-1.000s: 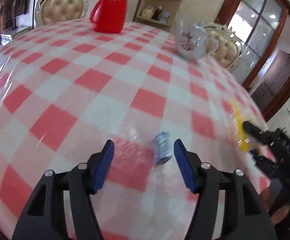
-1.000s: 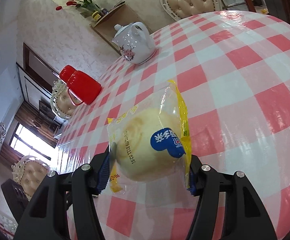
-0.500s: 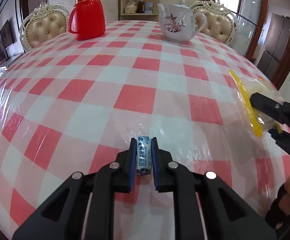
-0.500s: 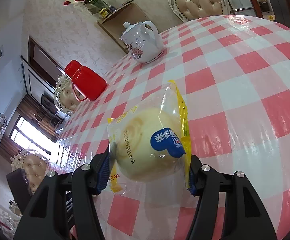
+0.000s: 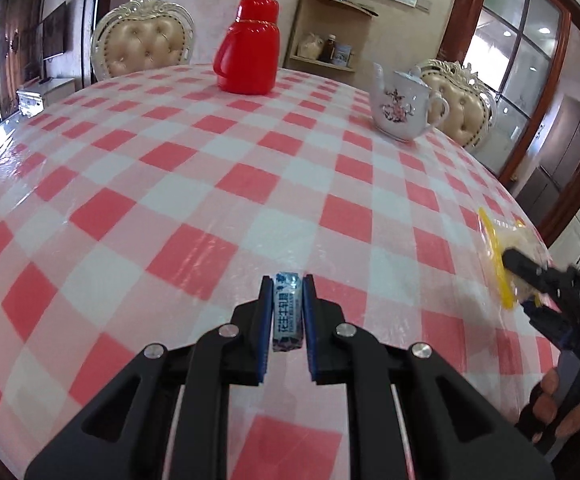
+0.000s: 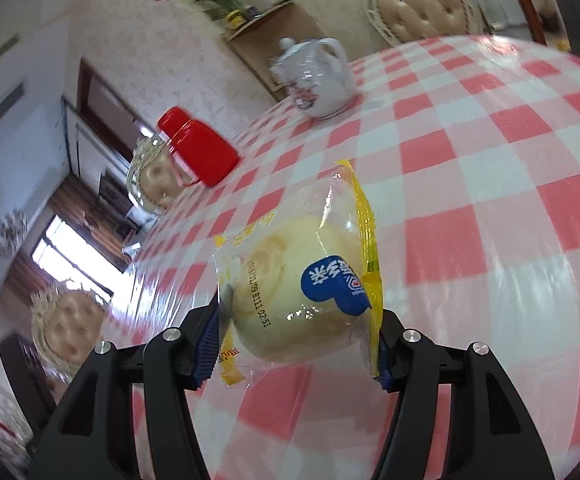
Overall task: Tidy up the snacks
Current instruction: 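Carry the bread bun with the right tool while the left tool carries the blue candy to the bin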
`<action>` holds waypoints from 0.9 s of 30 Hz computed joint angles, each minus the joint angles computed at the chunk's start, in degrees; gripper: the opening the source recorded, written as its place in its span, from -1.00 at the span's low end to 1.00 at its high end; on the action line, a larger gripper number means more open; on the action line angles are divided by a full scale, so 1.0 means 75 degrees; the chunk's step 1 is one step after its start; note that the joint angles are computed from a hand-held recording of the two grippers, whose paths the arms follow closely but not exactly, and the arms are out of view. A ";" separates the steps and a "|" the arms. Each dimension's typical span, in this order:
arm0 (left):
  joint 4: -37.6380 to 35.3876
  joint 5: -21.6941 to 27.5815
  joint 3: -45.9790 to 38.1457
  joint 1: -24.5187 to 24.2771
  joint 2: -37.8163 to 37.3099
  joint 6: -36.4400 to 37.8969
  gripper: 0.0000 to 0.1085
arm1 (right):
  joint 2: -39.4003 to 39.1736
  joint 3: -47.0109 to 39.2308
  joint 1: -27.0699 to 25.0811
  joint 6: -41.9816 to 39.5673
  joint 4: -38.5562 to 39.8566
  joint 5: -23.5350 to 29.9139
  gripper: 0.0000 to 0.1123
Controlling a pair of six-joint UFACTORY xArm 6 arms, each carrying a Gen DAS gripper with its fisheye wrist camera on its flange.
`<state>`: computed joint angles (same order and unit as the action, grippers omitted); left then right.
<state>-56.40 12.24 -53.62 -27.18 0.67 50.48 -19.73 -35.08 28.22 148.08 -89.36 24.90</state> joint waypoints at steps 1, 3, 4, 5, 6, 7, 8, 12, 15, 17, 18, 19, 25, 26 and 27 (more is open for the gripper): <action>-0.0094 -0.0020 0.0084 0.0009 -0.0100 0.0106 -0.74 | 0.0041 -0.0056 0.0277 -0.0212 0.0174 0.0205 0.06; -0.0233 -0.0108 0.0281 0.0000 -0.0313 0.0311 -0.74 | 0.0120 -0.0151 0.0678 -0.0384 0.0338 0.0448 0.06; -0.0323 -0.0174 0.0392 -0.0013 -0.0429 0.0429 -0.74 | 0.0166 -0.0206 0.0895 -0.0491 0.0434 0.0568 0.06; -0.0436 -0.0230 0.0509 -0.0020 -0.0543 0.0557 -0.74 | 0.0195 -0.0249 0.1076 -0.0565 0.0509 0.0693 0.06; -0.0490 -0.0249 0.0574 -0.0015 -0.0604 0.0616 -0.74 | 0.0207 -0.0285 0.1229 -0.0618 0.0572 0.0819 0.06; -0.0570 -0.0239 0.0653 0.0001 -0.0678 0.0701 -0.74 | 0.0221 -0.0312 0.1354 -0.0616 0.0590 0.0917 0.06; -0.0632 -0.0213 0.0789 0.0036 -0.0806 0.0775 -0.74 | 0.0222 -0.0328 0.1466 -0.0576 0.0591 0.0991 0.06; -0.1030 -0.0204 0.1185 0.0151 -0.1199 0.1163 -0.74 | 0.0222 -0.0348 0.1945 -0.0224 0.0585 0.1291 0.06; -0.1373 -0.0135 0.1494 0.0267 -0.1567 0.1461 -0.74 | 0.0271 -0.0351 0.2297 0.0217 0.0483 0.1455 0.06; -0.1580 -0.0130 0.1698 0.0299 -0.1827 0.1689 -0.74 | 0.0331 -0.0381 0.2495 0.0381 0.0503 0.1546 0.06; -0.1650 -0.0148 0.1776 0.0293 -0.1916 0.1762 -0.74 | 0.0363 -0.0393 0.2645 0.0588 0.0443 0.1613 0.06; -0.1734 -0.0168 0.1901 0.0294 -0.2051 0.1867 -0.74 | 0.0389 -0.0405 0.2717 0.0731 0.0375 0.1616 0.06; -0.2031 0.0090 0.2750 0.0588 -0.3021 0.2278 -0.74 | 0.0565 -0.0558 0.3389 0.1676 -0.0027 0.1895 0.06; -0.2080 0.0099 0.2845 0.0628 -0.3152 0.2364 -0.74 | 0.0654 -0.0649 0.3545 0.1761 -0.0065 0.1951 0.06; -0.2105 0.0152 0.3039 0.0731 -0.3424 0.2460 -0.74 | 0.0722 -0.0722 0.3651 0.1769 -0.0054 0.1983 0.06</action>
